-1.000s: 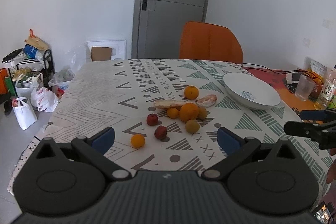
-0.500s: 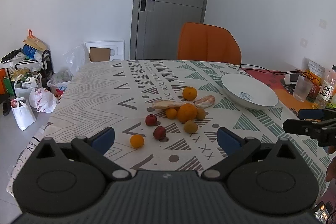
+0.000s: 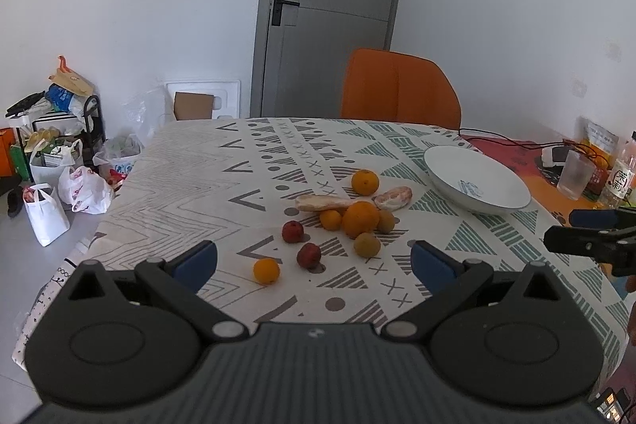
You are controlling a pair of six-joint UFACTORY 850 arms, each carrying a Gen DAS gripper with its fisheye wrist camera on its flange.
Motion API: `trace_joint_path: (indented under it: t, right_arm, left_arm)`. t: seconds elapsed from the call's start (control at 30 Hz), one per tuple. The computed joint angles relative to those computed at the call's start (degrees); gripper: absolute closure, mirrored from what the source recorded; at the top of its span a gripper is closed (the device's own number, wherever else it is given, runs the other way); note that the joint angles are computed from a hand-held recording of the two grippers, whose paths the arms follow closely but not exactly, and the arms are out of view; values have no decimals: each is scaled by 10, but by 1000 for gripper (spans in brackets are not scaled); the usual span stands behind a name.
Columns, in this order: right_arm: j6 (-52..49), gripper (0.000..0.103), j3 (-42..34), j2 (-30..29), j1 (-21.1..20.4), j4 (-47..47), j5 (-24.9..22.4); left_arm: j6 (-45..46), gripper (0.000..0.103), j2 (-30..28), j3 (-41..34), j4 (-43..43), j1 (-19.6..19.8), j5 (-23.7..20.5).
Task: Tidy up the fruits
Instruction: 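Move both tools toward the fruit pile on the tablecloth, then grasp a small mandarin with the left tool while the right tool grasps a yellow-brown apricot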
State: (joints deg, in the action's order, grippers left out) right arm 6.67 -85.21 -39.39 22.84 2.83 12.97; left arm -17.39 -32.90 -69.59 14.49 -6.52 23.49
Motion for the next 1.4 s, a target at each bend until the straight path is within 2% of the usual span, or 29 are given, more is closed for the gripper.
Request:
trace_joint_path:
  t: [0.3,0.43,0.57,0.7,0.8,0.87,0.97,1.03,1.17,1.27,1.4]
  right_arm:
    - [4,0,-4,-5,4,-9,3]
    - [-96,0,-7,-11,10,90,18]
    - [-66,0,-15,-21,8,63,17]
    - [-77,1,-35,-38,8,77,6]
    - [-82,6,-53,-51,9,84,-1]
    - [-56,9,-64,-60,9,58,-8]
    - [22,9,-78,-72,8,-19,-9]
    - [51,11,-91,-82,9,-49,-15]
    - [143,26,-123,-106,9,-138,-33]
    - [224,30,-144,-120,10,-218,-40]
    - [305,33,-172,-139,12,-299,-50]
  left_arm:
    - [-5,1,-3,1,1,5,9]
    - [-9,1,-8,-2,-5,9,11]
    - [10,2,-16,-7,-39,12,10]
    - [-14,3,-30,-17,-22,19,15]
    - [-26,6,-38,-22,-5,21,21]
    - [-19,8,-44,-26,-8,20,23]
    - [6,18,-56,-38,-31,18,12]
    - [-4,22,-66,-49,-23,18,4]
    - [-39,30,-82,-67,9,23,-4]
    - [-71,36,-95,-83,41,25,-12]
    - [-101,39,-109,-102,68,27,-15]
